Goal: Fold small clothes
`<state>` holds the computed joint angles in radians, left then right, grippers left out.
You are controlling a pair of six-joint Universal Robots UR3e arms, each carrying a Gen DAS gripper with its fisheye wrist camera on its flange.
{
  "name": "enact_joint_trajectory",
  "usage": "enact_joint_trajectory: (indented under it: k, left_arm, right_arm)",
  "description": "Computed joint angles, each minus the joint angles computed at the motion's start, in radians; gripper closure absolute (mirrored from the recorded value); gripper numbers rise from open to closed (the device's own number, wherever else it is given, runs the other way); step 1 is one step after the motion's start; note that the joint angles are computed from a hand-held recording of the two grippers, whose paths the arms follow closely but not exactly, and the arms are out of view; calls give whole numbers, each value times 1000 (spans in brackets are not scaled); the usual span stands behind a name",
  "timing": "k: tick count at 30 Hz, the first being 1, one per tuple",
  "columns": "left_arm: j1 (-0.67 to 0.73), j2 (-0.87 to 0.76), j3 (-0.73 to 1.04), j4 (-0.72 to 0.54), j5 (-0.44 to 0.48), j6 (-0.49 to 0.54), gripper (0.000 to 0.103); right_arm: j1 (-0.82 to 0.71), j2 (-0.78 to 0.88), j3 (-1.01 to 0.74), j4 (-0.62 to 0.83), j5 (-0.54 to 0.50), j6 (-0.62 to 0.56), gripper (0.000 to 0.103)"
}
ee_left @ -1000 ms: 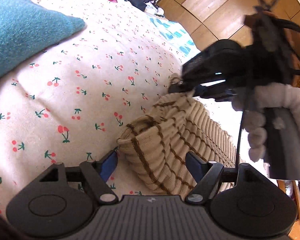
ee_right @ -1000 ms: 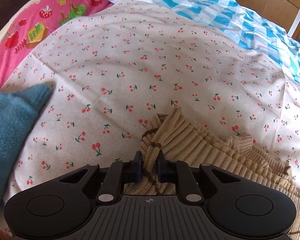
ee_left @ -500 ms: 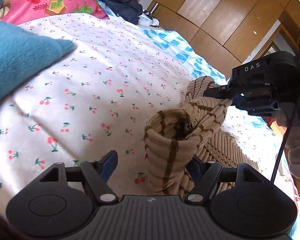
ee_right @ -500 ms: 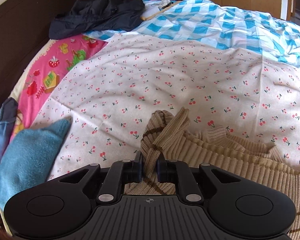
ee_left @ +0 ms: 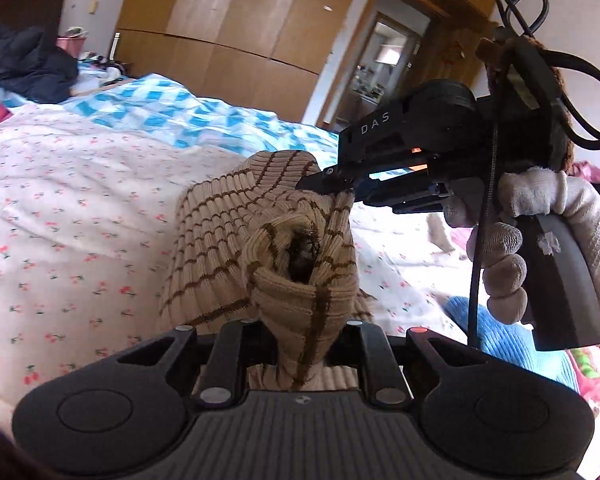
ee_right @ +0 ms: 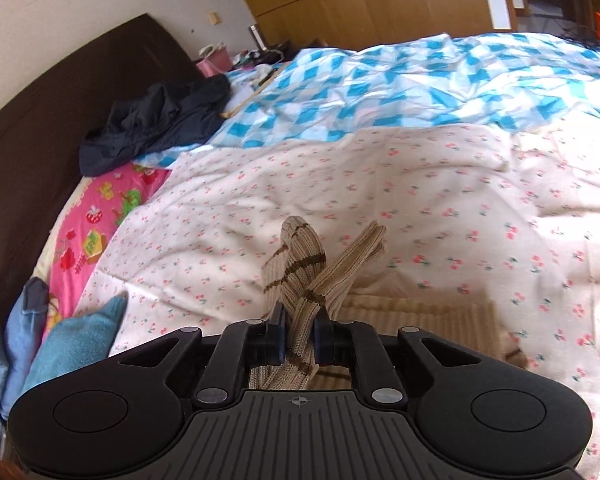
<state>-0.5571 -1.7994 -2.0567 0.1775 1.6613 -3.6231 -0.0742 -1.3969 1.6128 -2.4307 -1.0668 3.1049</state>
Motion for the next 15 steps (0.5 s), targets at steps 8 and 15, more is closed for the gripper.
enact_joint_trajectory:
  k: [8, 15]
  left_arm:
    - [-192, -267, 320, -230, 122, 108, 81]
    - [-240, -302, 401, -300, 186, 159, 81]
  right_arm:
    - [-281, -59, 336, -87, 76, -93, 91]
    - [-402, -91, 504, -163, 200, -133, 91]
